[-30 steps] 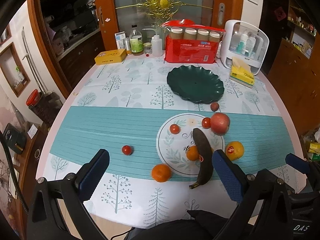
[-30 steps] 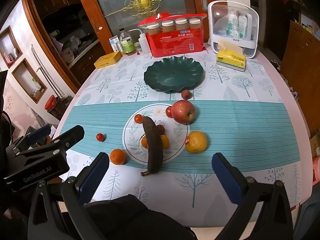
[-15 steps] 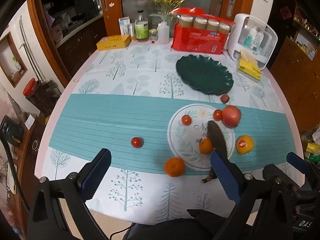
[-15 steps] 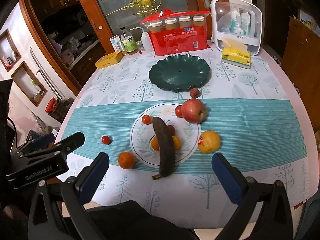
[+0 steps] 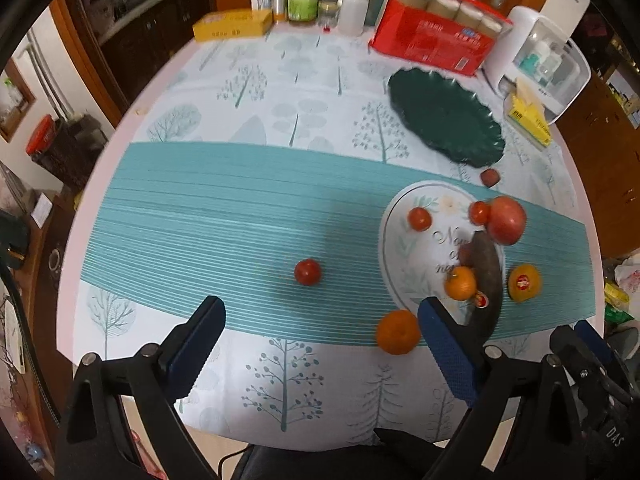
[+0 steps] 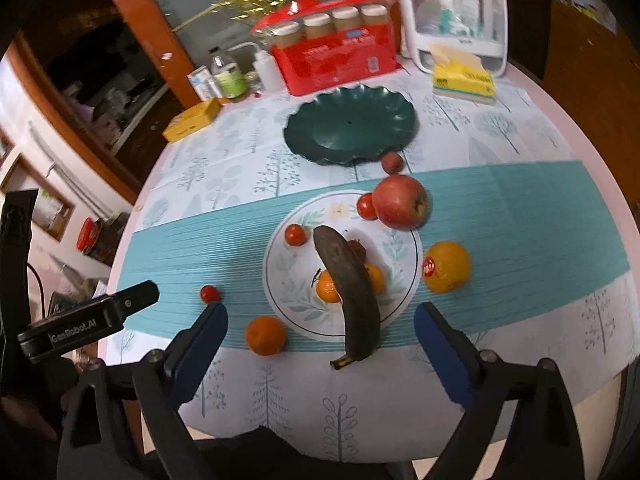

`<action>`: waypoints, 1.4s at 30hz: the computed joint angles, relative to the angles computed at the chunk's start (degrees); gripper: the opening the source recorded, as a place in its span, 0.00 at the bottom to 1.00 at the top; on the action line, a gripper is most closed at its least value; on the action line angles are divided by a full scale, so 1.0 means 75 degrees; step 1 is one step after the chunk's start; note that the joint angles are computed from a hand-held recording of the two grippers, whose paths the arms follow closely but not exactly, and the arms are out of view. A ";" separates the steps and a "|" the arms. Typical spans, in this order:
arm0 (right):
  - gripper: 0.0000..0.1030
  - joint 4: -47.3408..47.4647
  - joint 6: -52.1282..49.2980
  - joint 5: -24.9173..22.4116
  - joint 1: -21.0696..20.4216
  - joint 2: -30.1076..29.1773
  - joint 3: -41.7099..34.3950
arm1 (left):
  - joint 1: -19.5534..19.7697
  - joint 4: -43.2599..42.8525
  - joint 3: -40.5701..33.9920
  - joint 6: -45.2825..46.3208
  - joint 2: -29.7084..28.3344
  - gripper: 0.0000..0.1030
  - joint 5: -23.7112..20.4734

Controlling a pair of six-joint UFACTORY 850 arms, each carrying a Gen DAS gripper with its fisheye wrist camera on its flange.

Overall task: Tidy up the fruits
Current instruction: 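Grasp the banana with the right gripper while the left gripper grasps a tomato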

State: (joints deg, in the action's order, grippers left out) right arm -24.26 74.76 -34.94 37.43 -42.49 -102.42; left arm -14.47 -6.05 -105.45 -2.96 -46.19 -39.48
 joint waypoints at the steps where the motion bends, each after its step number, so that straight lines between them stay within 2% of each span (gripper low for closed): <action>1: 0.89 0.0057 0.0068 -0.0069 -0.0014 -0.0072 -0.0078 | 0.0042 -0.0108 -0.0204 0.0130 -0.0173 0.89 -0.0174; 10: 0.83 0.0297 0.0698 -0.0665 -0.0093 -0.0683 -0.0569 | 0.0193 -0.0470 -0.2192 0.0725 -0.1833 0.82 -0.1606; 16: 0.78 0.0912 0.0819 -0.0463 -0.0238 -0.0935 -0.0461 | 0.0263 -0.0593 -0.3181 0.0609 -0.2703 0.74 -0.2249; 23: 0.70 0.0886 0.0910 -0.0370 -0.0283 -0.1316 -0.0644 | 0.0320 -0.0651 -0.3913 0.0369 -0.3367 0.59 -0.2665; 27: 0.65 0.0652 0.0907 -0.0293 -0.0274 -0.1490 -0.0816 | 0.0321 -0.0740 -0.4167 0.0397 -0.3570 0.57 -0.2741; 31: 0.60 0.0360 0.0788 -0.0516 -0.0234 -0.1709 -0.1110 | 0.0275 -0.0680 -0.4407 0.0393 -0.3727 0.53 -0.2761; 35: 0.57 0.0161 0.0751 -0.0495 -0.0213 -0.1756 -0.1136 | 0.0263 -0.0555 -0.4671 0.0327 -0.3824 0.41 -0.2964; 38: 0.49 0.0022 0.0654 -0.0347 -0.0202 -0.1731 -0.1085 | 0.0291 -0.0591 -0.4980 0.0408 -0.3971 0.33 -0.3187; 40: 0.46 -0.0001 0.0608 -0.0267 -0.0198 -0.1713 -0.1059 | 0.0287 -0.0727 -0.5168 0.0441 -0.4092 0.24 -0.3266; 42: 0.39 -0.0041 0.0662 -0.0155 -0.0205 -0.1662 -0.0959 | 0.0296 -0.0789 -0.5180 0.0457 -0.4111 0.24 -0.3267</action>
State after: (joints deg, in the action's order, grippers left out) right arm -24.57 79.73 -36.11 35.89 -54.95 -109.61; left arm -12.25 -11.97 -144.30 0.47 -77.02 -63.98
